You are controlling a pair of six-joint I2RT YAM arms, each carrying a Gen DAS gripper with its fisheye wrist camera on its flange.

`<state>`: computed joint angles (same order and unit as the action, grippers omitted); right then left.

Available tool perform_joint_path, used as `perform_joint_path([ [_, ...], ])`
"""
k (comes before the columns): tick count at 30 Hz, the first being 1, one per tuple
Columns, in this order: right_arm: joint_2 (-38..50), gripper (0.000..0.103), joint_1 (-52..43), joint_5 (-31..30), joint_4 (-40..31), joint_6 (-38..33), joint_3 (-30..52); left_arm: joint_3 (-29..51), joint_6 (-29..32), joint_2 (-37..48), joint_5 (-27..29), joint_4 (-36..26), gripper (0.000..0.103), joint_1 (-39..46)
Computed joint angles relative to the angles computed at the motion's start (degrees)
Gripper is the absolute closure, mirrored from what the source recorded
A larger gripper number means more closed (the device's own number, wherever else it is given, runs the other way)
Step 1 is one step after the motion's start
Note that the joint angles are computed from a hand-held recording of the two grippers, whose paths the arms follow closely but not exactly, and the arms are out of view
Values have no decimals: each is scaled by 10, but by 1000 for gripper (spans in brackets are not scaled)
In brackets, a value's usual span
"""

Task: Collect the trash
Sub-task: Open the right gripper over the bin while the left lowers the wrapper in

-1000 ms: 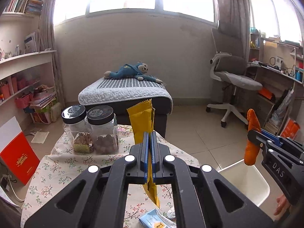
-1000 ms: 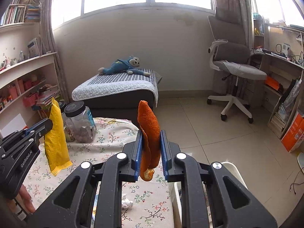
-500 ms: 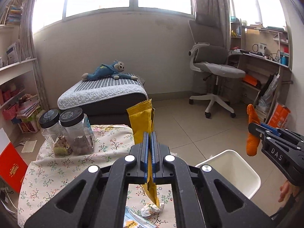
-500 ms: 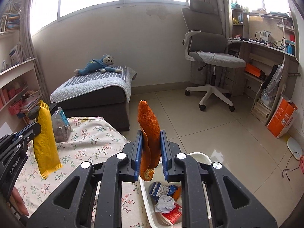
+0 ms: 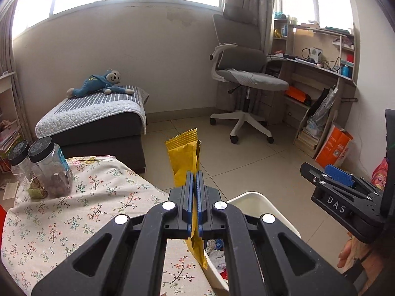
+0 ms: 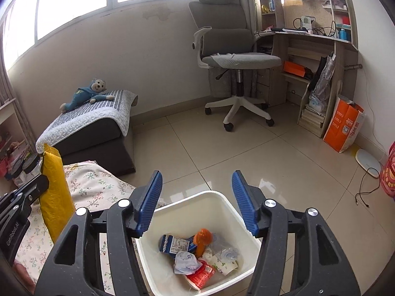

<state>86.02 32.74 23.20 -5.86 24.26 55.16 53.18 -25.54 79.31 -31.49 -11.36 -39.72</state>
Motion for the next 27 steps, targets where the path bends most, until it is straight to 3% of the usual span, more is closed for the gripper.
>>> perform_joint_path([
  [6,-44,21,-23,64,5,12,-43,53,-19,62,16,2,101,-25],
  [16,-99,8,-68,90,17,3,-103,149,-31,155,39,-9,100,-52],
  [18,-109,7,-74,97,12,9,-109,179,-33,177,49,-27,92,-53],
  [20,-114,7,-73,103,5,16,-111,201,-39,193,47,-45,49,-56],
  [21,-116,7,-72,102,2,18,-111,199,-46,191,34,-44,44,-59],
  [27,-111,7,-29,121,1,26,-108,155,-67,153,-50,-44,42,-78],
])
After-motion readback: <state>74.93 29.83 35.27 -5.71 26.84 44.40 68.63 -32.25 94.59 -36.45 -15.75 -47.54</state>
